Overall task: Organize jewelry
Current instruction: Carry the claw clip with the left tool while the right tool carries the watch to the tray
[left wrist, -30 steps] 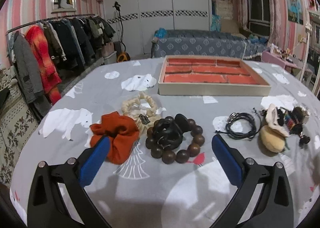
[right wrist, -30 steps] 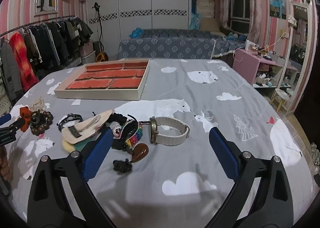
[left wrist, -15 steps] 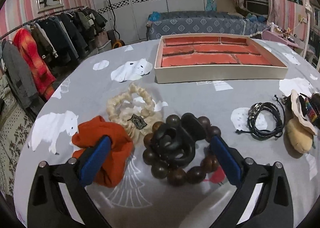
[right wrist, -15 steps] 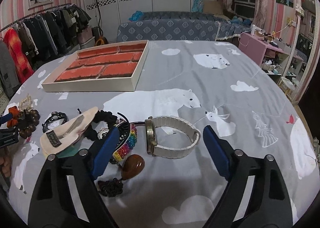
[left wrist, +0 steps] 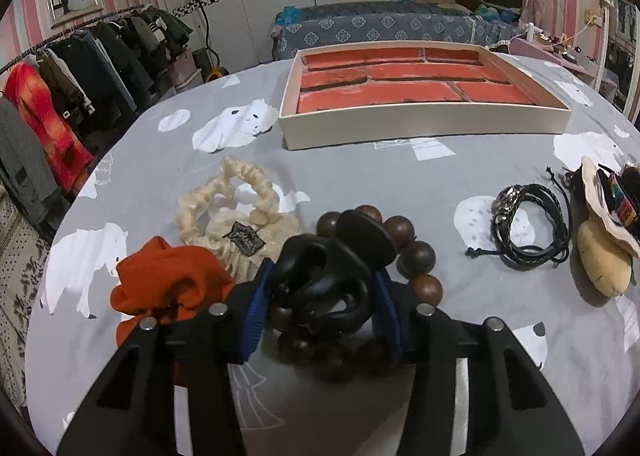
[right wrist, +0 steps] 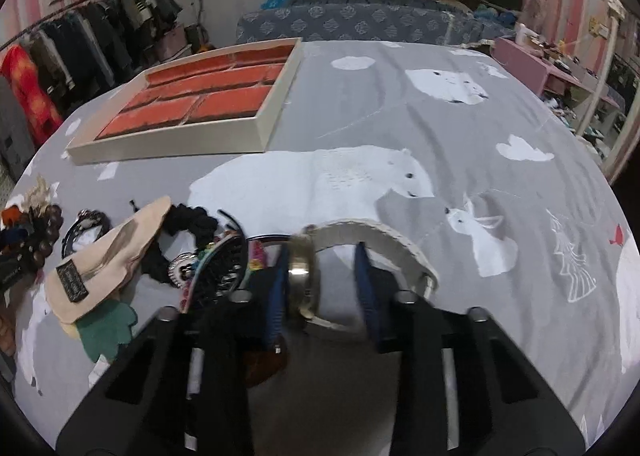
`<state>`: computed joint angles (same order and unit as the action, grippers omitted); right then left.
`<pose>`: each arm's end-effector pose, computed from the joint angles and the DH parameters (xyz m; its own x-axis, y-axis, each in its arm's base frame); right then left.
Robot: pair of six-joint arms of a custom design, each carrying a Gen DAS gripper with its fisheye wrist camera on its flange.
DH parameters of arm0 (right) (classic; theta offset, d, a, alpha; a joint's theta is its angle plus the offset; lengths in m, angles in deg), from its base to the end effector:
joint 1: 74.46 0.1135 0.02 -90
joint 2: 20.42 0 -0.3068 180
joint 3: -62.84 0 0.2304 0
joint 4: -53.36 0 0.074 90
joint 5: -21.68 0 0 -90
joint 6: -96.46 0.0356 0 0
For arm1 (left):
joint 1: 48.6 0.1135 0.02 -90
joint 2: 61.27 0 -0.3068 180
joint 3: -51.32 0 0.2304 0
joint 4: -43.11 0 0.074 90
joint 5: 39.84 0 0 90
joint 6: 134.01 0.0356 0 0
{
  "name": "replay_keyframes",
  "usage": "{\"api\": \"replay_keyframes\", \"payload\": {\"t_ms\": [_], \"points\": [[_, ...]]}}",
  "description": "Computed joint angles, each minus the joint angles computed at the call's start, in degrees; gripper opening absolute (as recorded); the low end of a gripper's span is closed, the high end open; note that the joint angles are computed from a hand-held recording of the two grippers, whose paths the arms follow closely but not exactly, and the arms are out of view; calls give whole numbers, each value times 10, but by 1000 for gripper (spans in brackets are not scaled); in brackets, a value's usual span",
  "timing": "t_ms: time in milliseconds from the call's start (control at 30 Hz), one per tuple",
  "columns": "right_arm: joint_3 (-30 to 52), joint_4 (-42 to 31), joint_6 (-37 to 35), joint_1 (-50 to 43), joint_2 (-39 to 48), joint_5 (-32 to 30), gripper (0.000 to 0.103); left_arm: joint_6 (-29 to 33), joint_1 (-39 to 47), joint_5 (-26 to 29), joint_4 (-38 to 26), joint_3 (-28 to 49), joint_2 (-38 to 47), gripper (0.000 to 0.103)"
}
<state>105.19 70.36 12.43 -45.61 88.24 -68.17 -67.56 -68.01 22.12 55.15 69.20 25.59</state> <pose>0.2472 0.1361 0.1101 -0.7106 -0.2727 -0.6486 -0.4093 0.9100 0.0658 0.1408 -0.0319 0.1164 -0.7452 -0.1113 -0.6575 -0.2687 0.9525 0.1432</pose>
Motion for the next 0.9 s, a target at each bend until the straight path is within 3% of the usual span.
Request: {"api": "replay_keyframes", "payload": {"t_ms": [33,167,500,667,900], "points": [[1,-5,-5,4,-2,-4,14,-2,-3,-2,-1,-1,-3,47],[-11,1,-7,11,-15,1,13,-17,-14,-10,-37,-1,-48,45],[-61,2,-12,8,-120,4,13,-78,-97,-82,-298,72,-257,45],[-70,-38,-16,4,-202,1,13,-135,-170,-144,-423,123,-310,45],[-70,-57,-16,16,-235,8,14,-165,-197,-169,-459,140,-308,45]]}}
